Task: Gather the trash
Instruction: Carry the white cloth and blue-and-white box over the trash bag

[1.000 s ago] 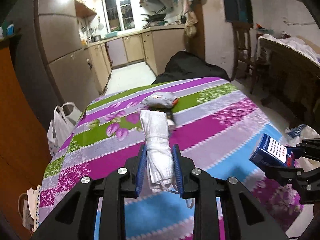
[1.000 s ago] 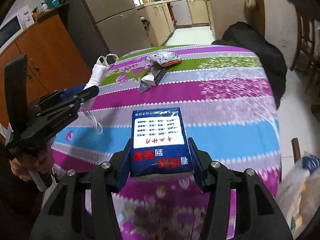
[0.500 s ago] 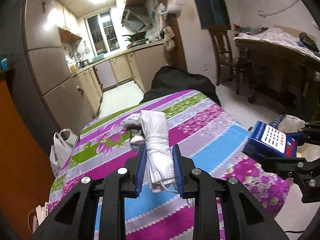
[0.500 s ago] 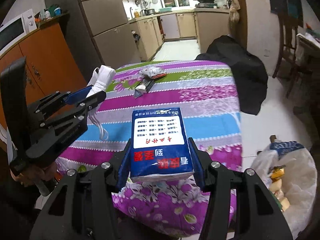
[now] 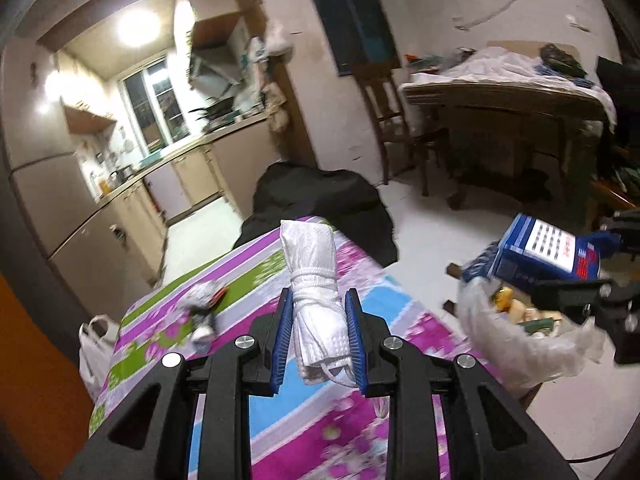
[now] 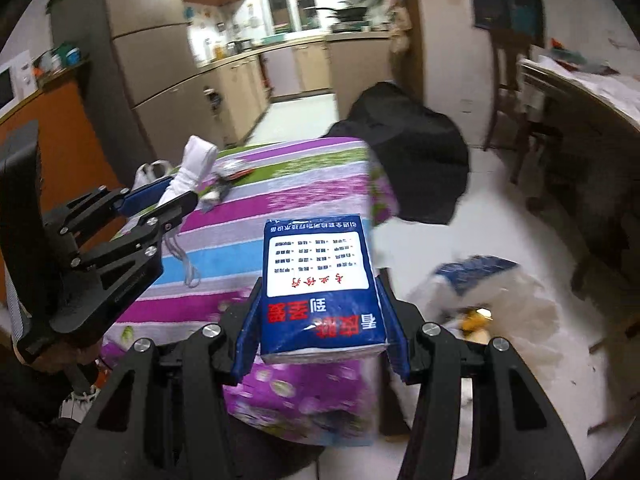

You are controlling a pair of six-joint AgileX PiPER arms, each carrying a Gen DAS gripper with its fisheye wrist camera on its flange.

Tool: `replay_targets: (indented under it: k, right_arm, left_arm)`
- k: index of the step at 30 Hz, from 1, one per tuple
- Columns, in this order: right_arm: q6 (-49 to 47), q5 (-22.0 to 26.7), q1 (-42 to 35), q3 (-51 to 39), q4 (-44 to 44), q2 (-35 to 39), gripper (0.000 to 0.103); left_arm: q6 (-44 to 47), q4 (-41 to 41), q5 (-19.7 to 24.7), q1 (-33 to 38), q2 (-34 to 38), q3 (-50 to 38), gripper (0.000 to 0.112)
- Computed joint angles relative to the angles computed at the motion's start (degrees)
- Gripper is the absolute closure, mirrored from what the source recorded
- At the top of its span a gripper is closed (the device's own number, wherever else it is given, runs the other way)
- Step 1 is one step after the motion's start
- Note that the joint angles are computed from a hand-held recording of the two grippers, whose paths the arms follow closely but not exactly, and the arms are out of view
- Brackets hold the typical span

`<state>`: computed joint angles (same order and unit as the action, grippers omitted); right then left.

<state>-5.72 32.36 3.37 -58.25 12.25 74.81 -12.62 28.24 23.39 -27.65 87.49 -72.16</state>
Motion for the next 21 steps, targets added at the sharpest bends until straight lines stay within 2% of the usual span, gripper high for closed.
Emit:
replay_targets:
  k: [6, 12, 17, 21]
  right_arm:
    - [-4.1, 4.5, -12.6, 0.3, -0.5, -2.4, 0.053]
    - [-9.5, 6.0, -23.2, -0.3, 1.0, -1.3, 0.053]
    - [-11.4, 5.9, -28.4, -1.2, 0.8, 1.6, 0.053]
    - [-11.0, 5.8, -29.5, -1.3, -0.3, 3.3, 0.053]
  left_arm:
    - [-1.6, 2.3, 3.6, -9.2, 7.4, -8.3, 0.085]
    - [1.2, 0.2, 7.3, -15.3, 17.4, -19.3, 0.085]
    - [3.9, -1.2, 9.7, -18.4, 25.2, -27.3, 0.085]
    - [7.3, -3.6, 12.6, -20.7, 32.1, -36.0, 0.085]
